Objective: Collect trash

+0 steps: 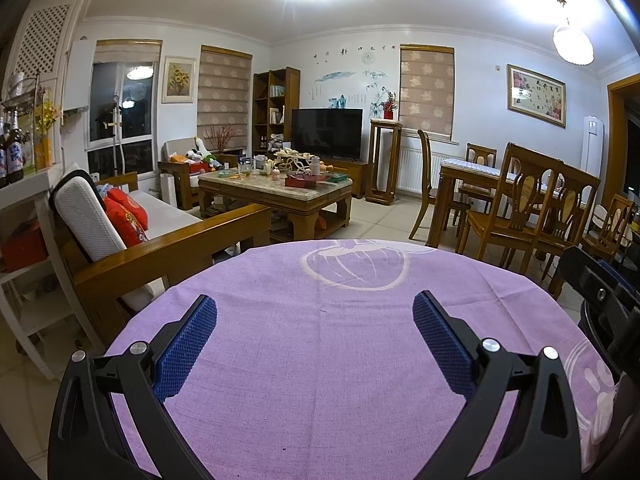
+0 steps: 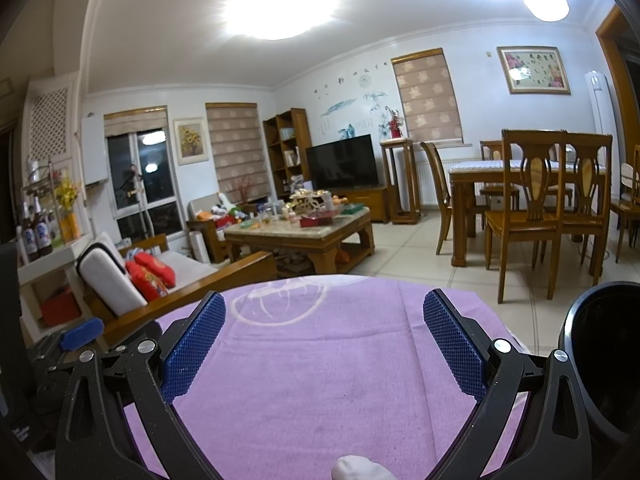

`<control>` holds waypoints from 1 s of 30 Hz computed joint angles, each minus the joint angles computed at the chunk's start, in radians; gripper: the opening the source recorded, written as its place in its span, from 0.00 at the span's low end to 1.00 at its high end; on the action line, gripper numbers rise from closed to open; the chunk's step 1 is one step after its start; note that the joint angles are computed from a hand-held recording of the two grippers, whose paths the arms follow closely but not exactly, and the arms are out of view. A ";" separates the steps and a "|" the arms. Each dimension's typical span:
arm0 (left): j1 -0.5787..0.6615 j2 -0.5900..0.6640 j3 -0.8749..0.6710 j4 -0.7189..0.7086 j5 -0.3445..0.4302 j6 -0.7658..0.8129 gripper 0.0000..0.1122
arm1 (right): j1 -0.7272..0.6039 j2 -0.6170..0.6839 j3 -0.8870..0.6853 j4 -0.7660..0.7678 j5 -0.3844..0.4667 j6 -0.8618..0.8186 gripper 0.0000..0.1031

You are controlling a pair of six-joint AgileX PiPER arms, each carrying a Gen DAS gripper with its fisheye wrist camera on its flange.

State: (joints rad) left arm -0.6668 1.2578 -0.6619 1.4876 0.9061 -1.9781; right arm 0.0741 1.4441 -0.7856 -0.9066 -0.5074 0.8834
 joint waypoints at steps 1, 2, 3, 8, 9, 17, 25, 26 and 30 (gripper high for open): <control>0.000 0.000 0.001 0.000 0.001 -0.002 0.87 | 0.000 0.002 -0.004 -0.003 0.002 0.003 0.95; 0.000 -0.001 0.001 0.001 0.000 -0.003 0.87 | 0.000 0.000 -0.002 -0.004 0.002 0.004 0.95; 0.000 -0.001 0.001 0.001 0.000 -0.003 0.87 | -0.001 0.002 -0.005 -0.005 0.001 0.005 0.95; -0.001 -0.001 -0.002 -0.004 0.001 0.002 0.87 | -0.004 0.001 -0.006 -0.014 0.000 0.013 0.95; -0.002 -0.001 -0.003 -0.006 0.003 0.004 0.87 | -0.005 0.002 -0.008 -0.017 0.001 0.016 0.95; -0.001 -0.003 -0.003 -0.008 0.000 0.007 0.87 | -0.006 0.002 -0.012 -0.025 0.003 0.024 0.95; 0.003 0.004 0.035 0.030 0.010 -0.068 0.87 | -0.007 0.000 -0.014 -0.032 0.005 0.033 0.95; 0.006 0.004 0.038 0.032 0.003 -0.070 0.87 | -0.007 0.000 -0.014 -0.032 0.005 0.033 0.95; 0.021 -0.006 0.041 0.033 -0.041 -0.056 0.87 | -0.006 0.001 -0.017 -0.035 0.007 0.037 0.95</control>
